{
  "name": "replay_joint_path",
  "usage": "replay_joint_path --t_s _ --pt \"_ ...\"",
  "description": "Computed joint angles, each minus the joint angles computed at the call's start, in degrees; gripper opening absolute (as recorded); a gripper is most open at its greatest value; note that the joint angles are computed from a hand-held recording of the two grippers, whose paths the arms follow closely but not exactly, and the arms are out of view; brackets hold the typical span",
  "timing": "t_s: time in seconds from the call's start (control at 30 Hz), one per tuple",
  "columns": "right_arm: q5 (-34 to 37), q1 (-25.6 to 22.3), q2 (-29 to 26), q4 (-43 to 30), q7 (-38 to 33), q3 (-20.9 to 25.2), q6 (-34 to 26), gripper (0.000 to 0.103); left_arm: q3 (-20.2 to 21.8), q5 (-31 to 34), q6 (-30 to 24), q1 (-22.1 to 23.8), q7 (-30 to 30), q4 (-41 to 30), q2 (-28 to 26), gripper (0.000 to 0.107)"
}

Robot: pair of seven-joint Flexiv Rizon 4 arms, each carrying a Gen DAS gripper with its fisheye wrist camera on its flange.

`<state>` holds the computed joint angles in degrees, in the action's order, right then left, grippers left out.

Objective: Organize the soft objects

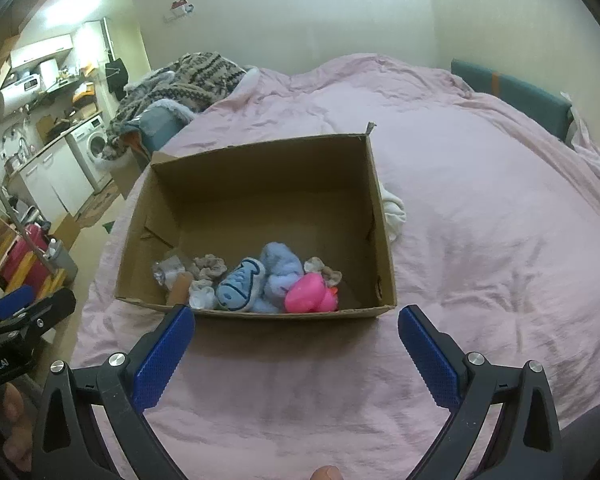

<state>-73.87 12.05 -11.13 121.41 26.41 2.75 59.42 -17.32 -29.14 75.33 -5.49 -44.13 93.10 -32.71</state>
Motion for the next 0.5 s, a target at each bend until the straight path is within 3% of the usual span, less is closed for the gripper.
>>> replay_joint_path --t_s 0.5 --pt "0.37 -0.32 -0.21 -0.30 -0.92 -0.35 0.07 0.103 -0.54 -0.90 -0.65 0.11 1.31 0.35 0.19 0.102"
